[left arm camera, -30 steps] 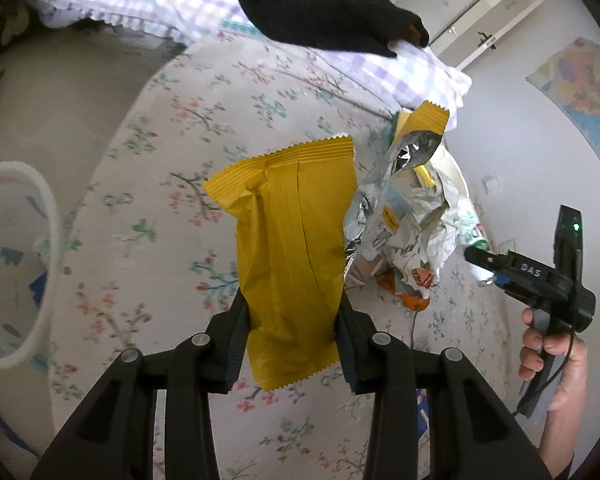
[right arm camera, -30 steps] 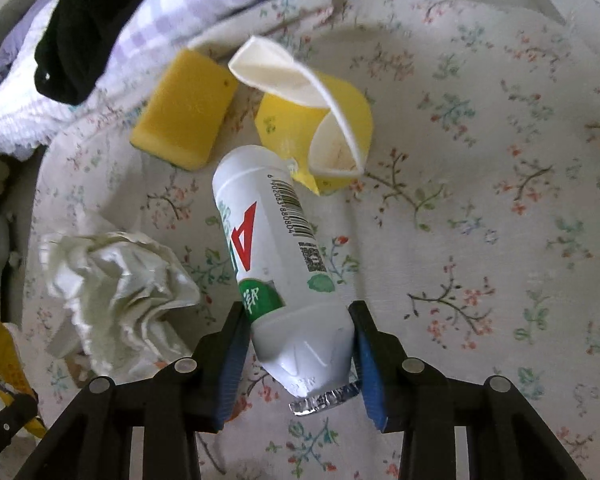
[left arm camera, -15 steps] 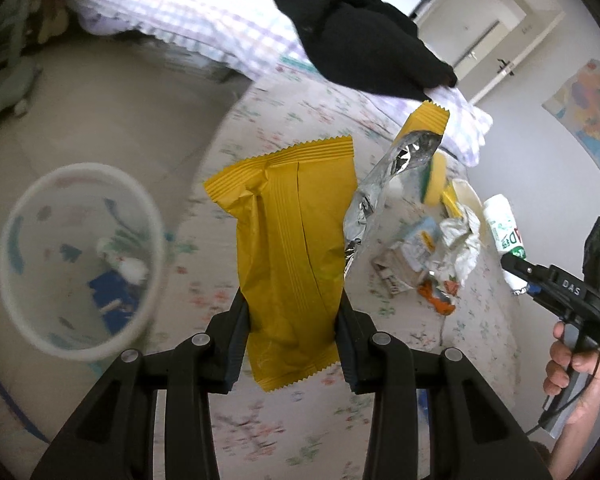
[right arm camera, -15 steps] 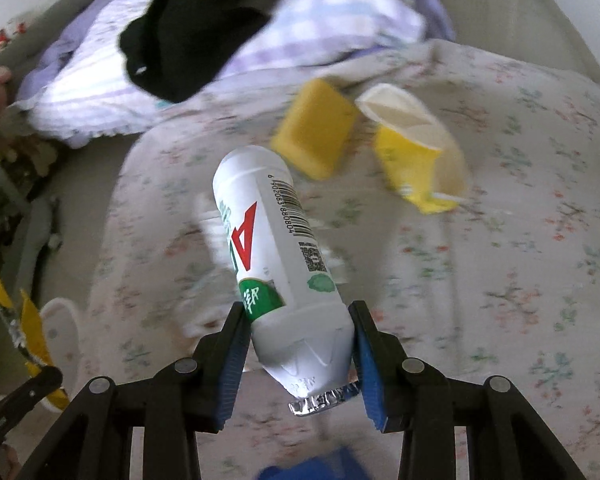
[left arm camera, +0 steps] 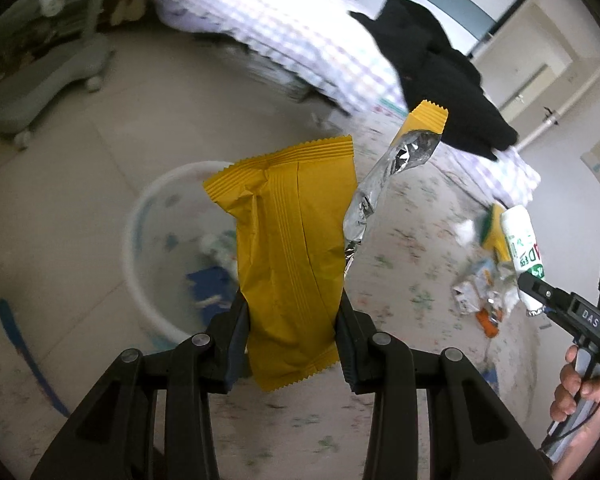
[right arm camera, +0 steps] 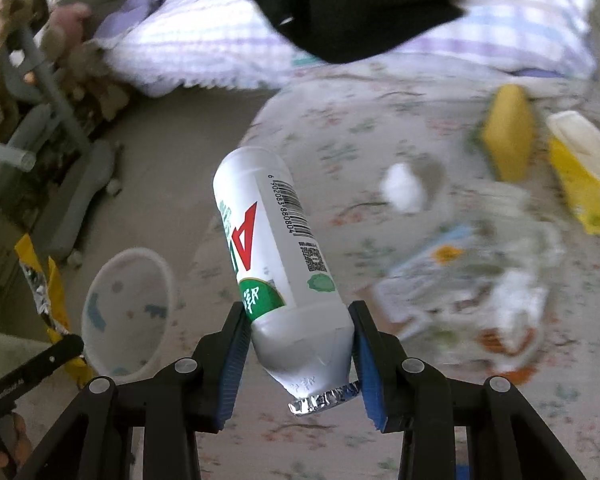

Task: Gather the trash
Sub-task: 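Carry bag and bottle over the white bin while both tools open to drop them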

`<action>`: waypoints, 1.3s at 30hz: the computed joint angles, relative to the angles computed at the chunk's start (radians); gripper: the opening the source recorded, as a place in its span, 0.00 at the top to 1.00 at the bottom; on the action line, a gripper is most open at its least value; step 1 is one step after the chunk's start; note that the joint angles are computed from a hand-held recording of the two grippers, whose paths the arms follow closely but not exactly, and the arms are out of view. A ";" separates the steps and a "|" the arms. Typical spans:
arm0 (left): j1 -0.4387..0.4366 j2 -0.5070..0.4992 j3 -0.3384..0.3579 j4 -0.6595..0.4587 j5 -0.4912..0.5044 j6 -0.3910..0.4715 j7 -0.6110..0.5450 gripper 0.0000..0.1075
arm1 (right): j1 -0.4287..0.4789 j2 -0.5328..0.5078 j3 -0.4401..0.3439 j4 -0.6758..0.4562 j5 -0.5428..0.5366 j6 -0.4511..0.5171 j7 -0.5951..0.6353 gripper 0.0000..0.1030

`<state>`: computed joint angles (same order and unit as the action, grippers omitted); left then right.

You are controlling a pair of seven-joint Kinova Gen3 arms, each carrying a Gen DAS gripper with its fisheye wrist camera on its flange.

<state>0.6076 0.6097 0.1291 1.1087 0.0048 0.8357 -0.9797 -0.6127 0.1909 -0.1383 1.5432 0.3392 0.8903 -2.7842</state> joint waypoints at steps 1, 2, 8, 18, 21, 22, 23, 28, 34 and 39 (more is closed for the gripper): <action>-0.002 -0.005 -0.009 0.014 -0.005 -0.005 0.005 0.62 | -0.001 0.016 -0.003 -0.016 -0.003 0.000 0.009 0.57; -0.006 -0.006 -0.012 0.020 -0.008 -0.007 0.005 0.62 | -0.005 0.038 -0.006 -0.039 -0.008 0.001 0.022 0.57; -0.011 -0.009 -0.035 0.064 -0.042 -0.087 0.012 0.25 | -0.035 0.133 0.008 -0.144 -0.046 0.003 0.093 0.57; 0.085 -0.036 -0.137 0.074 -0.264 0.071 0.206 0.15 | -0.076 0.272 0.032 -0.300 -0.120 0.023 0.204 0.57; 0.074 -0.057 -0.130 0.109 -0.301 0.080 0.224 0.14 | -0.080 0.319 0.032 -0.360 -0.149 0.044 0.261 0.57; 0.066 -0.062 -0.126 0.119 -0.306 0.078 0.229 0.14 | -0.083 0.342 0.030 -0.392 -0.159 0.060 0.282 0.57; 0.062 -0.066 -0.122 0.124 -0.309 0.080 0.235 0.14 | -0.087 0.362 0.031 -0.418 -0.169 0.073 0.300 0.57; 0.029 -0.077 -0.101 0.149 -0.303 0.086 0.241 0.14 | -0.109 0.467 0.035 -0.554 -0.219 0.147 0.380 0.57; 0.018 -0.079 -0.083 0.146 -0.297 0.098 0.222 0.13 | -0.101 0.500 0.034 -0.580 -0.285 0.129 0.441 0.30; 0.015 -0.074 -0.067 0.127 -0.277 0.117 0.190 0.13 | -0.128 0.442 0.072 -0.514 -0.250 0.116 0.415 0.29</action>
<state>0.6223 0.5352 0.0624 1.2361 -0.2727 0.9525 -0.7901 -0.7404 0.6327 -0.0667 1.0292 0.0895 1.0065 -2.3695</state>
